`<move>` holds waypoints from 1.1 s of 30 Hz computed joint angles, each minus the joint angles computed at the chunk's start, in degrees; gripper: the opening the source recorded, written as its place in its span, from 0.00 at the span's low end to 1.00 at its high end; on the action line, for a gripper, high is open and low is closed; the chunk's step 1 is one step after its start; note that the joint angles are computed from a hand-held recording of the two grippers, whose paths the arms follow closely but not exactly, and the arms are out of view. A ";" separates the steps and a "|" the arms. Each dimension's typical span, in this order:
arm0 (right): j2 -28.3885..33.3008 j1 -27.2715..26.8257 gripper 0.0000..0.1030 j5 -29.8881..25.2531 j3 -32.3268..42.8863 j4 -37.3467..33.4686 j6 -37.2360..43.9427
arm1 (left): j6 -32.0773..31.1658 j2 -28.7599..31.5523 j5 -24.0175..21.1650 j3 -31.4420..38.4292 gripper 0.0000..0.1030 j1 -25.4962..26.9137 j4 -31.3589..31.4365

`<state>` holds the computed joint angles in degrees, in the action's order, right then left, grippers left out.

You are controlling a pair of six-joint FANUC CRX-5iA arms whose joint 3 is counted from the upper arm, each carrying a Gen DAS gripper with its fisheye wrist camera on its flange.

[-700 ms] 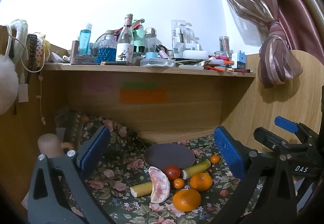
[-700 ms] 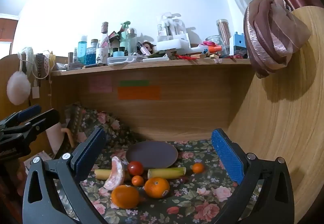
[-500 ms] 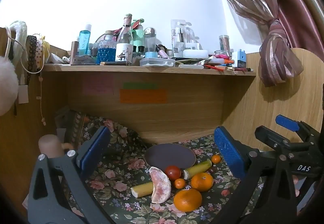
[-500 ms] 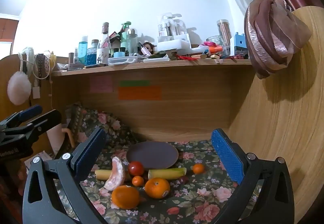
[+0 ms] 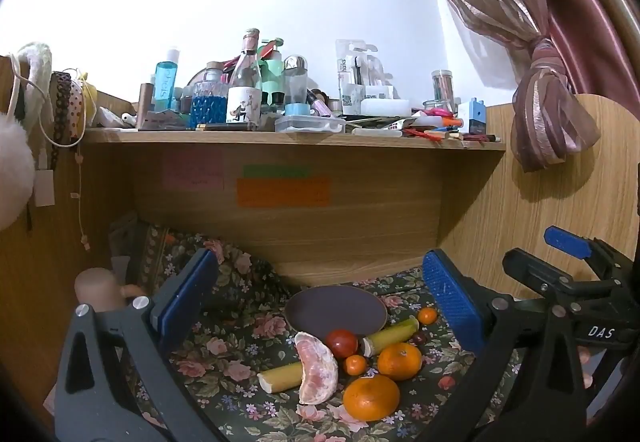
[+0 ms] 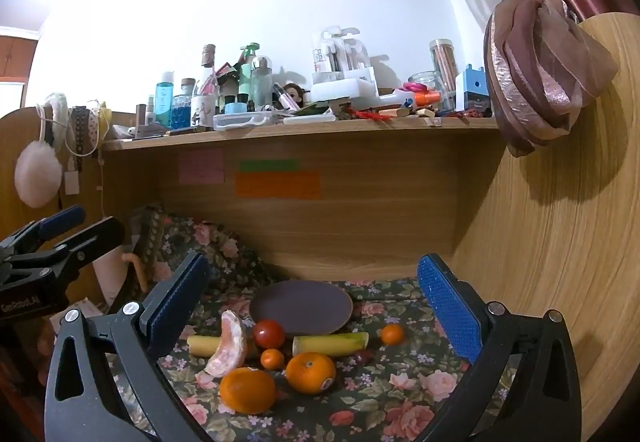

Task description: Organize fruits

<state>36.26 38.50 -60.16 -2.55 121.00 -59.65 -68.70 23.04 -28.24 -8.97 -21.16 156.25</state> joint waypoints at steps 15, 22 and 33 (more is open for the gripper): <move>-0.29 -0.29 1.00 0.19 -0.47 0.49 -0.25 | 0.29 0.25 0.22 0.32 1.00 -0.01 -0.17; -0.34 -0.25 1.00 0.06 -0.44 0.30 -0.09 | 0.15 0.21 0.24 0.28 1.00 -0.08 0.03; -0.25 -0.32 1.00 0.08 -0.26 0.18 0.03 | 1.06 0.54 -0.85 0.28 1.00 0.17 -1.19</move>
